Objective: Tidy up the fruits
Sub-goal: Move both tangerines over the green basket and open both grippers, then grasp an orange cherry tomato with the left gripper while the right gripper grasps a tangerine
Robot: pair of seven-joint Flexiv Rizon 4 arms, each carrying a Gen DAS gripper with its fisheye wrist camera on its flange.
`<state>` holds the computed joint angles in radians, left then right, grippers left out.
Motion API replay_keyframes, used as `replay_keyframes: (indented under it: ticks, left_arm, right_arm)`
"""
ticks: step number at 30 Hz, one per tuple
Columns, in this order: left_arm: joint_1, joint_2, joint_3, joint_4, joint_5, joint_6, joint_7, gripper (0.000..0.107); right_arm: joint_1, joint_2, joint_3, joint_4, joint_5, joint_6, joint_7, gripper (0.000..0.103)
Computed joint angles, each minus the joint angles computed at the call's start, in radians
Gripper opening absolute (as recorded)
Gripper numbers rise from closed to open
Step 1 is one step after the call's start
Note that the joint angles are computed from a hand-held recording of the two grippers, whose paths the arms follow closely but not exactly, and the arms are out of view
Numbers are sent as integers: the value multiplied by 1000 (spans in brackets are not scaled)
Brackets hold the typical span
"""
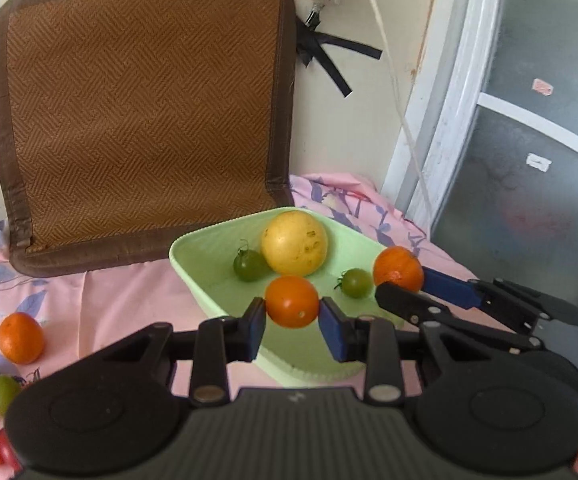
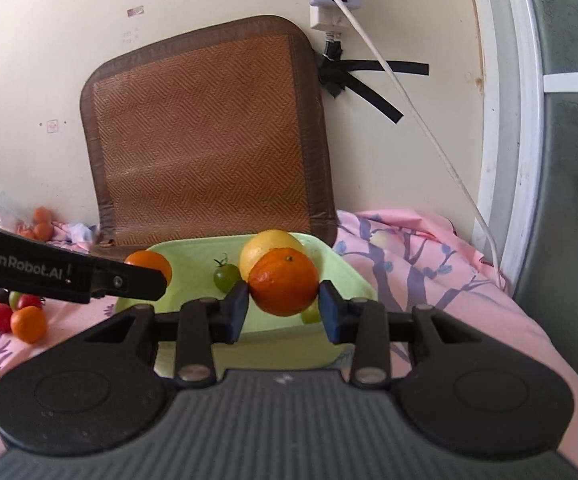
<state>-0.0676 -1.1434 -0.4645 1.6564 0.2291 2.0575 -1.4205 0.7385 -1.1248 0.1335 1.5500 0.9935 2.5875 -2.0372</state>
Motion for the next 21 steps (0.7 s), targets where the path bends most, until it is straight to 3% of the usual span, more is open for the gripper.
replay_keyframes:
  ticks: [7,10,14,18,21]
  left_arm:
    - [-64,-32,45,-73,-44,-8,28,36]
    - [-34,-17,26,-24,-21,31,9,36]
    - [59,28,14,123,67,208,-76,36]
    - [105,110,128,310,42,412,-166,36]
    - [110,163,238,425,-30,478,-201,36]
  right_arm:
    - [-6,-10,0,13,-38,27,48,44]
    - [-13,-21,7,35,-74,81,124,43]
    - [-12,-36,9,49,-89,151,183,43]
    - [-10,-40,18,55,-100,210,212,40]
    - [4,-18,38,109,-178,244,274,39]
